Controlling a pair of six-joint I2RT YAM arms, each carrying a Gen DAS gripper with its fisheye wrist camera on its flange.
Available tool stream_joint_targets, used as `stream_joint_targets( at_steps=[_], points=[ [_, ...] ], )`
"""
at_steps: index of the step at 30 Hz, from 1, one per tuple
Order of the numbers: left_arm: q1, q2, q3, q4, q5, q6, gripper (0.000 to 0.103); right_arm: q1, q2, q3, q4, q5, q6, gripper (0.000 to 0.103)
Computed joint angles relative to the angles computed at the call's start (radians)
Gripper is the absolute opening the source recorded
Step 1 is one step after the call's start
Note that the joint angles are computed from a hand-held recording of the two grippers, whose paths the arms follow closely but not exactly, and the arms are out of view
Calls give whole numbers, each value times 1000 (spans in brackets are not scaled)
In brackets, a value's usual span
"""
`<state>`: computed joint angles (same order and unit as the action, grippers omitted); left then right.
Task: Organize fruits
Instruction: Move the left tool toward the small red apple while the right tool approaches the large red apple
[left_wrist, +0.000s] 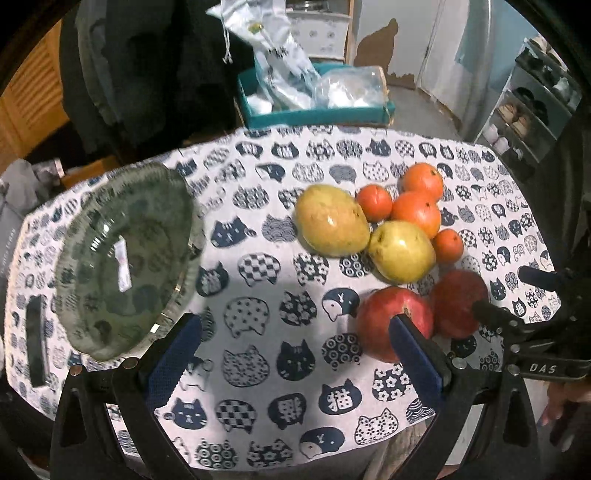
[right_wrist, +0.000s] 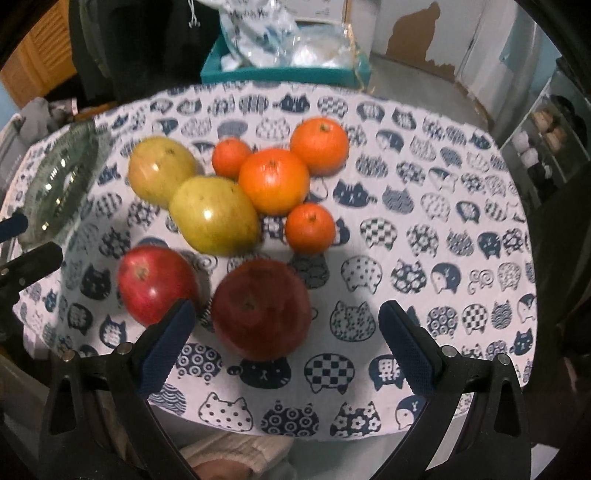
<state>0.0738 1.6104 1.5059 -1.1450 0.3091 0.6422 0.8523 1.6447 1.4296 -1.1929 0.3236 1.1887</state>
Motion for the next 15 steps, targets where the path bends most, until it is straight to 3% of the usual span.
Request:
stream_joint_targets(
  at_steps=[5,15],
  points=[
    [-25,11,-43,21,-36,-23,102,-20,-5,-78,82,-57,-12,99],
    [-48,9,-75,49,-46,-41,102,-60,-15,-191,263,-164,-70,77]
  ],
)
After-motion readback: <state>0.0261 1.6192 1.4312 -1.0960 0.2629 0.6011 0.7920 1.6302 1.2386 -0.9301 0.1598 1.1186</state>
